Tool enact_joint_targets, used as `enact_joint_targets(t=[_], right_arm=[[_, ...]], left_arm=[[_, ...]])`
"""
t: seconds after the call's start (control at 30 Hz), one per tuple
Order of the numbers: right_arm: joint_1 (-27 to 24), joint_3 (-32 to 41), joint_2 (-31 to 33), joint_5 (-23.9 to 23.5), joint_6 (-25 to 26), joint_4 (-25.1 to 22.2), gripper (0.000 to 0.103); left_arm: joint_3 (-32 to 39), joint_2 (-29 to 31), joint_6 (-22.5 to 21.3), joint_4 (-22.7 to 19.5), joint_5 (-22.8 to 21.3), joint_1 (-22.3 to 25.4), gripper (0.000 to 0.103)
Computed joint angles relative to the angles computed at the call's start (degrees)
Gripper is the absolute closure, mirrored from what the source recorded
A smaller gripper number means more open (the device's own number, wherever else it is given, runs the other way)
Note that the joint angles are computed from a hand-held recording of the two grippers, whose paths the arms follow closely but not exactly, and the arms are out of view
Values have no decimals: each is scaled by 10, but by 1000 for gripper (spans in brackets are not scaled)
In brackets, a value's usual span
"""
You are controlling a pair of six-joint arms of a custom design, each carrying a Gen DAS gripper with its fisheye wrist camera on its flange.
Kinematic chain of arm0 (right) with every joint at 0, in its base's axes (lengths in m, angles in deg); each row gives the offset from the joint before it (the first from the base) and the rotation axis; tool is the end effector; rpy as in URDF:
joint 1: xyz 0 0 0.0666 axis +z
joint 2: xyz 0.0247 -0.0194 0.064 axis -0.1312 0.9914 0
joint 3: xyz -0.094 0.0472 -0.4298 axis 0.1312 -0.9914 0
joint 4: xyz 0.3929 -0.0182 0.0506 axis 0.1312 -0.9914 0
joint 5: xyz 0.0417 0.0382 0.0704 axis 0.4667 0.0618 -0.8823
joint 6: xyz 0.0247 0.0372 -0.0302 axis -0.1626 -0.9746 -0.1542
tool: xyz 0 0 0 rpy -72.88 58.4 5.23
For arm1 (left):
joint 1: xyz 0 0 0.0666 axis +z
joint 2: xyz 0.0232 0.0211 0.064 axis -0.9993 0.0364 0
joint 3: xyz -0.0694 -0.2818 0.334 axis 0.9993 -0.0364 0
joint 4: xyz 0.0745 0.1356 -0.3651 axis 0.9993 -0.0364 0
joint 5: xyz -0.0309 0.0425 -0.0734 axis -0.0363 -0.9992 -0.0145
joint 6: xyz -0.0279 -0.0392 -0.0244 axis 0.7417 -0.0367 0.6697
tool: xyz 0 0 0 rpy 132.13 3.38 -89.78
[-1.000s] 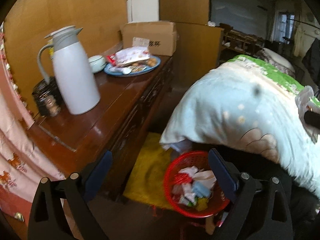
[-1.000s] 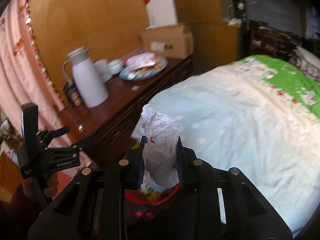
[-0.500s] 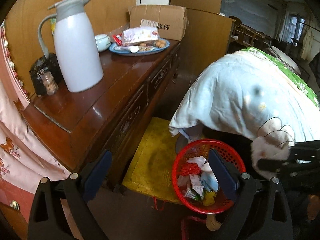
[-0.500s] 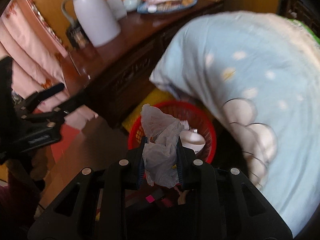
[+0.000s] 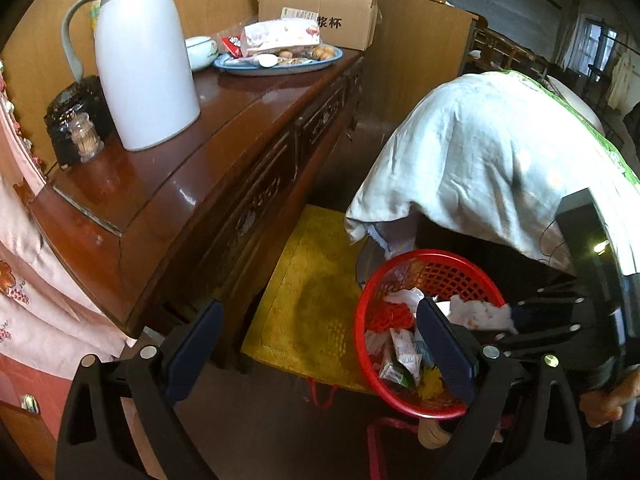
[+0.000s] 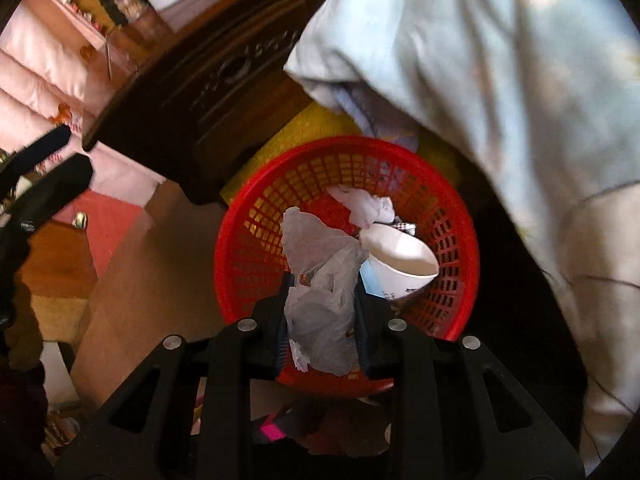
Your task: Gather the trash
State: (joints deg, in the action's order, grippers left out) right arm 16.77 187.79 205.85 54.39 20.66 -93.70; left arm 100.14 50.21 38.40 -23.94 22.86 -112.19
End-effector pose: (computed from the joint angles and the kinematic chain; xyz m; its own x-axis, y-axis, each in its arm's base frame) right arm 0.6186 0.2899 0.3000 -0.6506 -0.7278 -0.2167 -0.7591 0.6156 0.2116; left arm 0.4735 -0.1974 0.3385 -0.7381 -0.3298 -0.5886 -0.3952 0.9184 -0.0190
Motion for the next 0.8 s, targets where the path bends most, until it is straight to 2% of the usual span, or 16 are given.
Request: enact_joint_targets(t=[0.07,0.23,0.33,0.43,0.63,0.7,0.77,0.8], right_arm=[[1,3,3,0,0,-6,61],[-3,-21,-28,5,-2,44,61],[-7,-21,-40,-7,2,45,61],[-8,-20,-44,-10,3,39,50],[-15,-41,-72,-15,-5,66,47],[-19,-46,-82,-38,2,71,47],[-18,-58,-96,-18,-4,95,47],[-20,-58,-99,-22,-6,96,47]], left_arm=[[0,1,0,-1,2,0,8],[6,-1,-2,-5,-5,-3,8],[12,-3,-2,-11,-14,-8,8],[19,-5,-2,-19,-25,-14,8],[27,-7,3,-34,-37,-21,8],[28,-7,2,-35,-37,-21,8],[30,-6,0,-36,-33,-21,8],[32,-5,-3,-37,-30,-21,8]])
